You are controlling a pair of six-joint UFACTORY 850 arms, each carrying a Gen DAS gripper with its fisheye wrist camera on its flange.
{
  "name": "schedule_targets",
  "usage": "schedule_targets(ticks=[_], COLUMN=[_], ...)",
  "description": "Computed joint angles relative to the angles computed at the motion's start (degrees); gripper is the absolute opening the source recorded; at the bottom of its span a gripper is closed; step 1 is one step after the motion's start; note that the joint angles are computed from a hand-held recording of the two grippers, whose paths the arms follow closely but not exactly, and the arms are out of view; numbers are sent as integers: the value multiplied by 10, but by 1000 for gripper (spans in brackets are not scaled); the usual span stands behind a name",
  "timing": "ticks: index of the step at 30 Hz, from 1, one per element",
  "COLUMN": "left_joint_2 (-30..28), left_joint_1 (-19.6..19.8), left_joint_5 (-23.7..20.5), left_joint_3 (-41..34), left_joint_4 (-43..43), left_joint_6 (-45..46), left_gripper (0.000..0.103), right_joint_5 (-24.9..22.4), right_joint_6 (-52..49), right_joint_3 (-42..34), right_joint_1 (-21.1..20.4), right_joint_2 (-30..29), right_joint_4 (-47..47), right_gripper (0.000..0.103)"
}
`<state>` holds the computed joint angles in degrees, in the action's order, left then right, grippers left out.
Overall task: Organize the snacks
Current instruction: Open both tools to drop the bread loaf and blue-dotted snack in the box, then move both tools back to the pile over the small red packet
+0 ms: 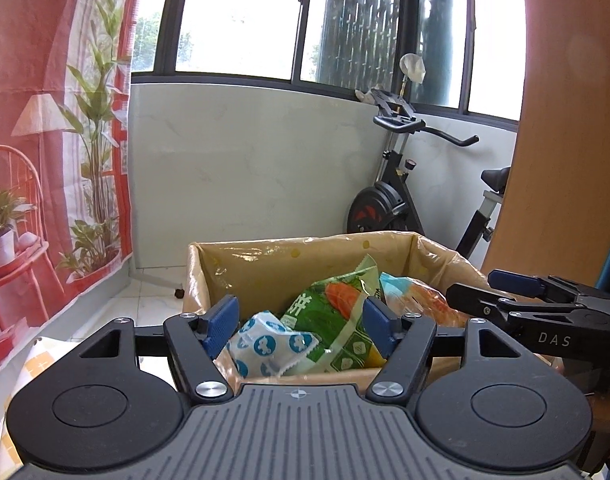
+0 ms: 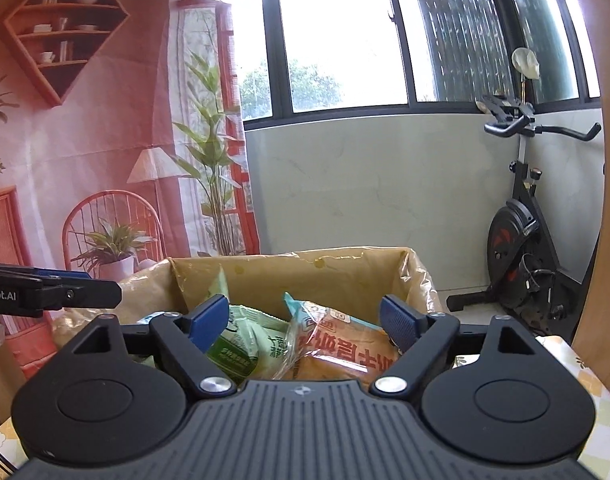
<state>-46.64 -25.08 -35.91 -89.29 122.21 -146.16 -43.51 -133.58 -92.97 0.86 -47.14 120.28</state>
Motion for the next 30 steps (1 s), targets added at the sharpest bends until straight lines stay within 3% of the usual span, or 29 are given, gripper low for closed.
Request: schedule_targets(ticks=[14,30], left_joint_2=[34,24], left_joint_1=[-40,-64], left_joint_5=[-29,-7], left_joint_3=[76,122], left_joint_4=[-32,-53], left_joint_6=[-30,-89], left_gripper=[71,71], right_joint_5=[-38,-50], right_joint_6=[-26,-6], right_joint_3=[105,189], right_joint_1=[-18,-48], right_joint_2=[58,79], right_joint_4=[0,-24], right_gripper=[85,85])
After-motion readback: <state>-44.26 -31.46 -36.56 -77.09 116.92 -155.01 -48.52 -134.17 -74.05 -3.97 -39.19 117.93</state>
